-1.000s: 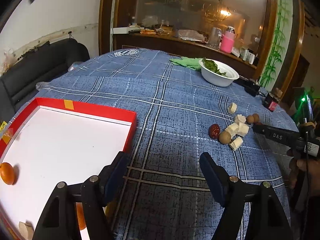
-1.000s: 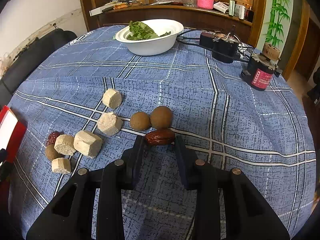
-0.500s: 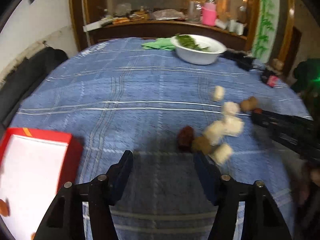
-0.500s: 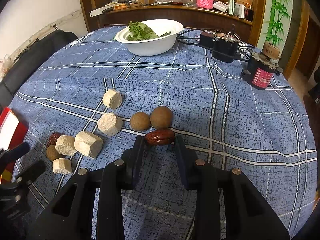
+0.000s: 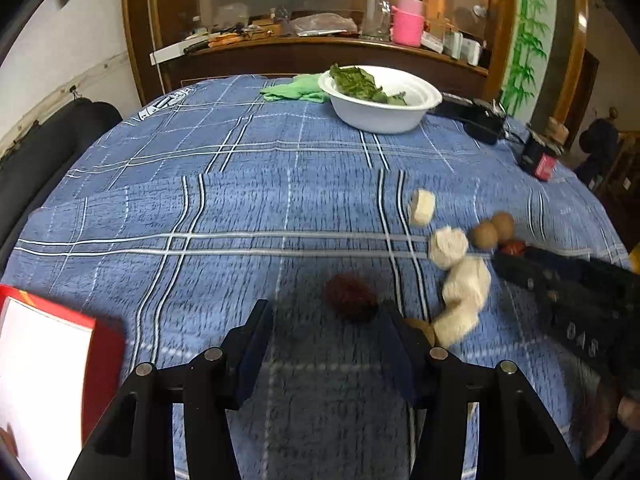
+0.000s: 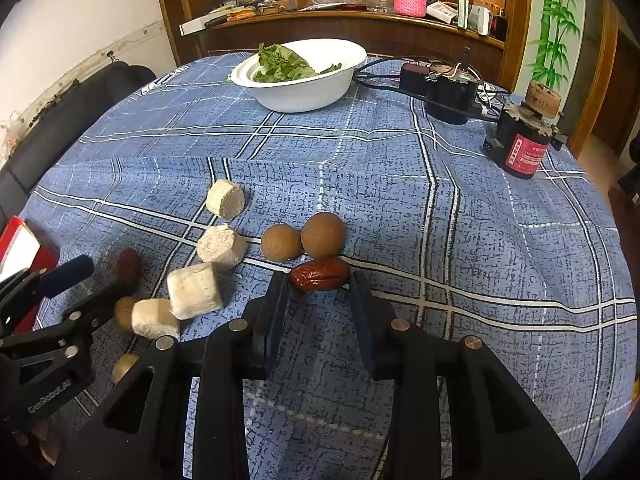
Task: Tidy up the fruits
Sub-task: 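Grasp a red date with the left gripper while the right gripper holds its date, then carry both red dates in both grippers toward the tray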
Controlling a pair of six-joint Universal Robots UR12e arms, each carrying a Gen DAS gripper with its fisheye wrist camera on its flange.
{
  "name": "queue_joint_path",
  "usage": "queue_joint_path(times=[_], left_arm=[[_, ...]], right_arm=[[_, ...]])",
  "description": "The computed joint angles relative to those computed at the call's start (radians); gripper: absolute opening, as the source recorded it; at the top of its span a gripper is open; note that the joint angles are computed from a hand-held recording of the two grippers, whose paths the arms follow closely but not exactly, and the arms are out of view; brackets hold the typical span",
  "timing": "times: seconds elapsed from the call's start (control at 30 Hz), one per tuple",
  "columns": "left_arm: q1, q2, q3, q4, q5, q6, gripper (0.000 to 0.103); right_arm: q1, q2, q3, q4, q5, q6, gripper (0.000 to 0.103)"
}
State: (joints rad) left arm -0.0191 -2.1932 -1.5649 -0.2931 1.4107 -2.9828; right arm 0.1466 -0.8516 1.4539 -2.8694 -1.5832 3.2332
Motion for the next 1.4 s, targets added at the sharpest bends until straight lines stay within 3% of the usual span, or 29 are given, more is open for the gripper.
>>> queue_joint_path(times=[0.17, 0.2, 0.23, 0.57, 0.97, 1.4], left_arm=[[-0.004, -0.017, 0.028, -0.013, -0.012, -0.018, 0.048], [-0.006, -0.019, 0.028, -0.005, -0.006, -0.016, 0.042], [-0.008, -0.019, 0.029, -0.006, 0.009, -0.013, 0.029], [0.018, 0.008, -0.018, 0.007, -0.084, 0.054, 0.029], [0.063, 0.108, -0.171, 0.109, -0.121, 0.066, 0.029], [0.082, 0.207, -0.313, 0.147, -0.163, 0.072, 0.029]], right_arm=[[0.000, 0.000, -0.001, 0.000, 0.000, 0.000, 0.031], [0.000, 0.000, 0.000, 0.000, 0.000, 0.000, 0.031], [0.000, 0.000, 0.000, 0.000, 0.000, 0.000, 0.031], [0.000, 0.001, -0.001, 0.000, -0.001, 0.000, 0.031], [0.001, -0.004, 0.004, 0.000, 0.015, 0.015, 0.030], [0.033, -0.140, 0.193, -0.104, 0.006, -0.001, 0.030]])
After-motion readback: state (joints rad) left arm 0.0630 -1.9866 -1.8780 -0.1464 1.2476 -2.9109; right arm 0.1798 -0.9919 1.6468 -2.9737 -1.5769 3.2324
